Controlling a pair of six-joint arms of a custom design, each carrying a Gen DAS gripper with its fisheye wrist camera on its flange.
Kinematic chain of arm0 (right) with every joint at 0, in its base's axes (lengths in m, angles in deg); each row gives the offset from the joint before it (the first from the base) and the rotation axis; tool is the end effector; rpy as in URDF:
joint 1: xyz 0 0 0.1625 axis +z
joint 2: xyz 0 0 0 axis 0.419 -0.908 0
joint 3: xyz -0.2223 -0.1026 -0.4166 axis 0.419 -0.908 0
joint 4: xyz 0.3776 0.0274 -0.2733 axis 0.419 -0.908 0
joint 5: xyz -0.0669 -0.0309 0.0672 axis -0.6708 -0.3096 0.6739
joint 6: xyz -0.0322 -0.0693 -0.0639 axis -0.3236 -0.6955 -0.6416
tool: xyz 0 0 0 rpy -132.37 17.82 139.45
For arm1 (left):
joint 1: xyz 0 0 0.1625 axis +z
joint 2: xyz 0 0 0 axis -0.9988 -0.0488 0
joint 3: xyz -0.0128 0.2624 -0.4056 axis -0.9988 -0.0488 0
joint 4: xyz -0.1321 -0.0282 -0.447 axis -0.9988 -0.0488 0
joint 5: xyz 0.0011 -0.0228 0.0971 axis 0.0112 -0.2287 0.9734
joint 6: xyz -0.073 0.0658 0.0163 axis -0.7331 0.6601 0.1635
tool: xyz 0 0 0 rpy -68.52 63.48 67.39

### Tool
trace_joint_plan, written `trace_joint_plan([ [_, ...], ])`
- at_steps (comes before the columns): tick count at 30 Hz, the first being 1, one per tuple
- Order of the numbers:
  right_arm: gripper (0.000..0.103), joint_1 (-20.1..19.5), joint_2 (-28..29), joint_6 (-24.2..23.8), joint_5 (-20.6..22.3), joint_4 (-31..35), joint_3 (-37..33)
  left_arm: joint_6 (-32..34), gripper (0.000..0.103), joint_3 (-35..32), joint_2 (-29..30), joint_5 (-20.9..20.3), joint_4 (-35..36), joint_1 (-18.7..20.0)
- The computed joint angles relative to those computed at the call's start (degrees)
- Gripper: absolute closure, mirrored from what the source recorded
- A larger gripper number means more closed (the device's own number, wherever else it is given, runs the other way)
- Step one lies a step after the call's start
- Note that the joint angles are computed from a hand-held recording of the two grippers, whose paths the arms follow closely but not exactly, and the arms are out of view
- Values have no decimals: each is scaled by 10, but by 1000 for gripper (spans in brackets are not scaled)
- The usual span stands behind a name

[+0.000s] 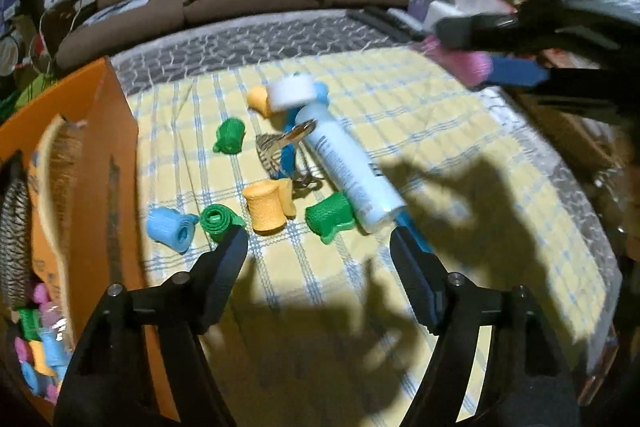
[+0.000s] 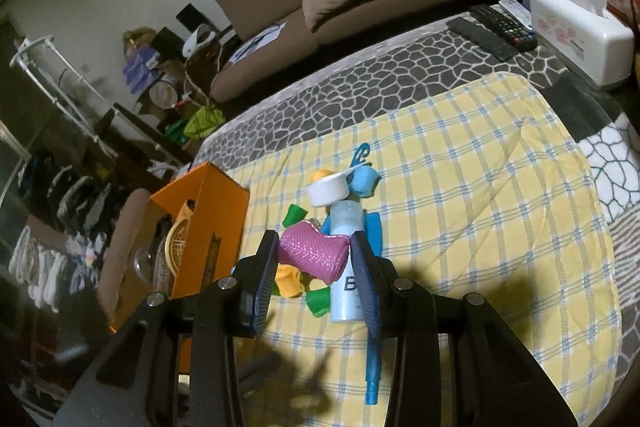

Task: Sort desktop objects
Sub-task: 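Grasp the pink foam roller with the right tool, then grasp the green foam roller with the left tool while the right tool holds the pink roller, then carry both rollers over the orange box and lower them inside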

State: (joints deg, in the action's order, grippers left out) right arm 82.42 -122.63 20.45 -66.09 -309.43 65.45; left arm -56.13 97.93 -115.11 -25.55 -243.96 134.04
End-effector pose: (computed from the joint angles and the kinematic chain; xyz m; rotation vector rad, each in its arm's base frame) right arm 0.1841 -0.3434 0.1700 -0.3312 -2.4729 1.3064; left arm -0.2033 -0.4588 0.0526 1.4305 2.4407 -0.2069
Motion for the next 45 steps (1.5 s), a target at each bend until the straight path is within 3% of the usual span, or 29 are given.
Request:
trace_joint_plan([
  [4,66,-4,-4,1,2,-9,8,-4,39,-12,39,27,-25,5],
  [11,66,-15,-14,2,2,-18,21,-22,39,-24,71,13,-53,10],
  [17,66,-18,-12,2,-2,-15,21,9,36,-24,105,43,-89,4],
  [18,66,-18,-12,2,-2,-12,20,15,37,-21,106,43,-96,4],
  [19,66,-17,-10,3,-4,-9,18,17,46,-20,104,36,-96,4],
  [21,66,-17,-8,3,-5,-5,15,17,66,-20,96,21,-90,9],
  [23,66,-15,-5,4,-5,1,11,12,73,-23,88,7,-76,16],
  [31,66,2,7,-4,-1,18,-9,0,73,-15,48,-9,-43,20],
  [45,66,54,55,-15,11,63,-75,-17,73,-4,-115,-64,20,31],
])
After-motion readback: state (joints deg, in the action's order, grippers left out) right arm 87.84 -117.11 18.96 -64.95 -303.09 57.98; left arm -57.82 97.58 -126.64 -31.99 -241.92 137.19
